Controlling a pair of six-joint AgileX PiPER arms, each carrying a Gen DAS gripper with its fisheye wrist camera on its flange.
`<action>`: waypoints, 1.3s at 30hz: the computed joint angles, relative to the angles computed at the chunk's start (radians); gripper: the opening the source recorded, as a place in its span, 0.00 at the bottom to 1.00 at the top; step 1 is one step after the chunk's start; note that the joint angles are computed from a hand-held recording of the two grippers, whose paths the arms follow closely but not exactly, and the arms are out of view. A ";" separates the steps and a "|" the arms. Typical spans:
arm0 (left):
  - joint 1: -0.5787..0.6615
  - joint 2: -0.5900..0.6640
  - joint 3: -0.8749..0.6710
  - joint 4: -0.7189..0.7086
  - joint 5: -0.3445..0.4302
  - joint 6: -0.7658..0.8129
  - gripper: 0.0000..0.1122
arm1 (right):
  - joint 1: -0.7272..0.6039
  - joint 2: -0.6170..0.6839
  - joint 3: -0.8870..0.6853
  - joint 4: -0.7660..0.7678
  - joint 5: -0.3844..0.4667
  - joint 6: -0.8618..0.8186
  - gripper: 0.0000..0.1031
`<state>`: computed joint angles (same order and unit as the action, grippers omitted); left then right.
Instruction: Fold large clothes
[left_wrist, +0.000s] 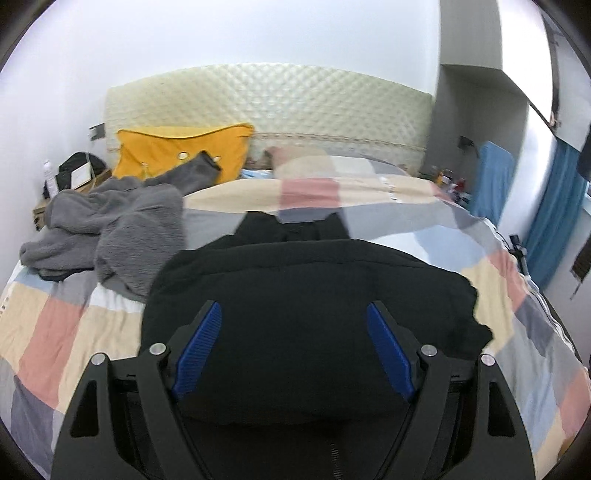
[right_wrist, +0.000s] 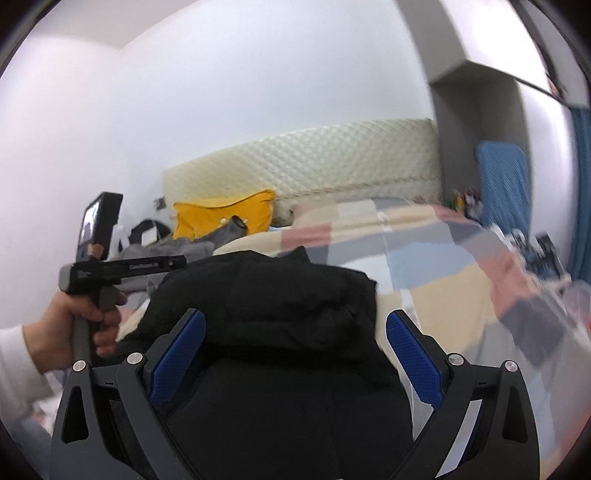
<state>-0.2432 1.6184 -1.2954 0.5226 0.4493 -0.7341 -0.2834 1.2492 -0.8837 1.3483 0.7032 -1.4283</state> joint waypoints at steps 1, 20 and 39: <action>0.020 -0.005 0.007 -0.021 -0.009 0.027 0.72 | 0.048 0.032 -0.030 0.007 -0.040 -0.027 0.95; 0.139 0.342 -0.271 -0.139 -0.026 0.227 0.72 | 0.462 0.810 -0.845 -0.823 -0.313 0.819 0.94; 0.163 0.535 -0.408 -0.215 -0.030 0.305 0.73 | 0.488 1.139 -1.227 -0.989 -0.180 1.014 1.00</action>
<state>-0.0803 2.1537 -1.7036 0.3077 0.4197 -0.4286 0.2042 2.3887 -2.1103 0.3591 0.5237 -0.4142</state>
